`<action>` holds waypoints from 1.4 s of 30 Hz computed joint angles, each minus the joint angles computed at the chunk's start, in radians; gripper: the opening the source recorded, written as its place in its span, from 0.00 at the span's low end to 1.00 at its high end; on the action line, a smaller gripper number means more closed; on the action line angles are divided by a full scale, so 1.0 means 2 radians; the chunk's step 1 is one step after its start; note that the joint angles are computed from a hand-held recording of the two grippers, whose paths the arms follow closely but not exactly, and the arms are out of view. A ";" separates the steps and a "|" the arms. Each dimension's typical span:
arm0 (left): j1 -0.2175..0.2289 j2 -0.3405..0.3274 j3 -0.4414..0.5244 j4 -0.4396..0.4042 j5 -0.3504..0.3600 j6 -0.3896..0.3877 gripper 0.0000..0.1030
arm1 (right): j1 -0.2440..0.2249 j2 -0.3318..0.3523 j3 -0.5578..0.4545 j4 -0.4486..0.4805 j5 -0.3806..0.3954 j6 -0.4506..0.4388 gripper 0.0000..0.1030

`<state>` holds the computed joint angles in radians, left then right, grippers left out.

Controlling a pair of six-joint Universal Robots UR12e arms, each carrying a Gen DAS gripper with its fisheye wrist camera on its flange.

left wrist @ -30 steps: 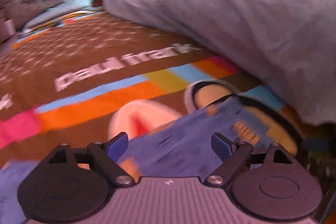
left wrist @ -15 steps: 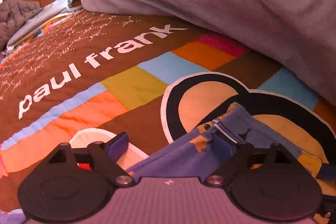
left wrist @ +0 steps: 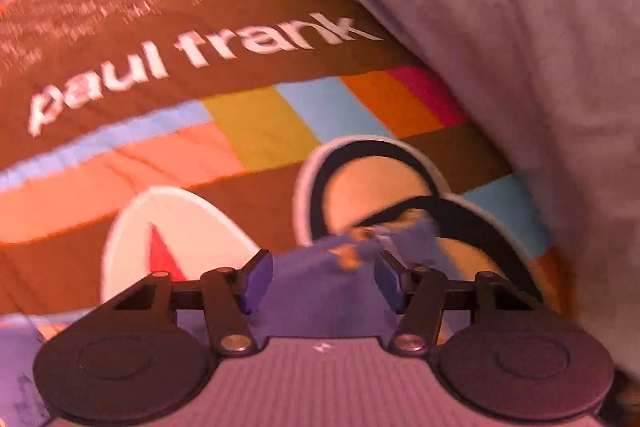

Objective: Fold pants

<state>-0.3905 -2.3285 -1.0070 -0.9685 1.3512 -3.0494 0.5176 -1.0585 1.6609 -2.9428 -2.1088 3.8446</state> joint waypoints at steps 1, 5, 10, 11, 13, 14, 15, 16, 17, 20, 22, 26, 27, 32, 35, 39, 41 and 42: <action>0.001 -0.002 0.010 -0.022 -0.016 -0.003 0.61 | 0.007 0.006 -0.010 0.008 -0.019 -0.037 0.12; -0.006 -0.016 0.054 -0.104 -0.030 0.003 0.62 | 0.026 0.031 -0.047 0.046 -0.073 -0.172 0.12; -0.023 -0.029 0.082 -0.136 0.003 0.007 0.62 | 0.038 0.048 -0.065 0.054 -0.104 -0.261 0.12; -0.024 -0.029 0.082 -0.134 -0.001 0.003 0.62 | 0.038 0.049 -0.066 0.055 -0.106 -0.267 0.12; -0.026 -0.031 0.084 -0.135 -0.003 -0.003 0.62 | 0.039 0.050 -0.068 0.059 -0.107 -0.274 0.12; -0.028 -0.033 0.087 -0.138 -0.001 -0.004 0.61 | 0.040 0.050 -0.069 0.061 -0.108 -0.277 0.12; -0.030 -0.035 0.091 -0.139 0.008 -0.005 0.57 | 0.040 0.051 -0.070 0.063 -0.109 -0.280 0.12; -0.034 -0.039 0.095 -0.141 0.020 -0.005 0.52 | 0.040 0.052 -0.072 0.065 -0.110 -0.282 0.12; -0.037 -0.041 0.099 -0.143 0.032 -0.003 0.37 | 0.040 0.053 -0.073 0.066 -0.111 -0.283 0.12; -0.041 -0.043 0.102 -0.142 0.065 0.003 0.12 | 0.040 0.051 -0.071 0.066 -0.110 -0.280 0.13; -0.039 -0.041 0.098 -0.140 0.059 -0.005 0.10 | 0.040 0.052 -0.072 0.066 -0.109 -0.274 0.15; -0.034 -0.037 0.093 -0.136 0.045 -0.012 0.09 | 0.037 0.047 -0.066 0.060 -0.102 -0.256 0.22; -0.033 -0.036 0.091 -0.134 0.043 -0.012 0.09 | 0.036 0.045 -0.065 0.060 -0.099 -0.249 0.25; -0.028 -0.023 0.073 -0.121 0.032 -0.006 0.09 | 0.028 0.036 -0.051 0.030 -0.076 -0.216 0.29; -0.021 -0.014 0.062 -0.113 0.022 -0.010 0.09 | 0.029 0.037 -0.050 -0.001 -0.081 -0.233 0.22; -0.004 0.012 0.025 -0.088 0.000 -0.012 0.09 | 0.035 0.043 -0.060 -0.025 -0.087 -0.260 0.11; 0.006 0.026 0.008 -0.076 -0.012 -0.014 0.09 | 0.039 0.047 -0.069 -0.035 -0.083 -0.274 0.11; 0.012 0.034 -0.003 -0.069 -0.019 -0.017 0.09 | 0.041 0.049 -0.075 -0.039 -0.080 -0.282 0.11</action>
<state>-0.3660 -2.2612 -1.0136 -1.1055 1.3126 -3.0827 0.6005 -0.9606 1.5101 -3.0204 -2.2697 3.2816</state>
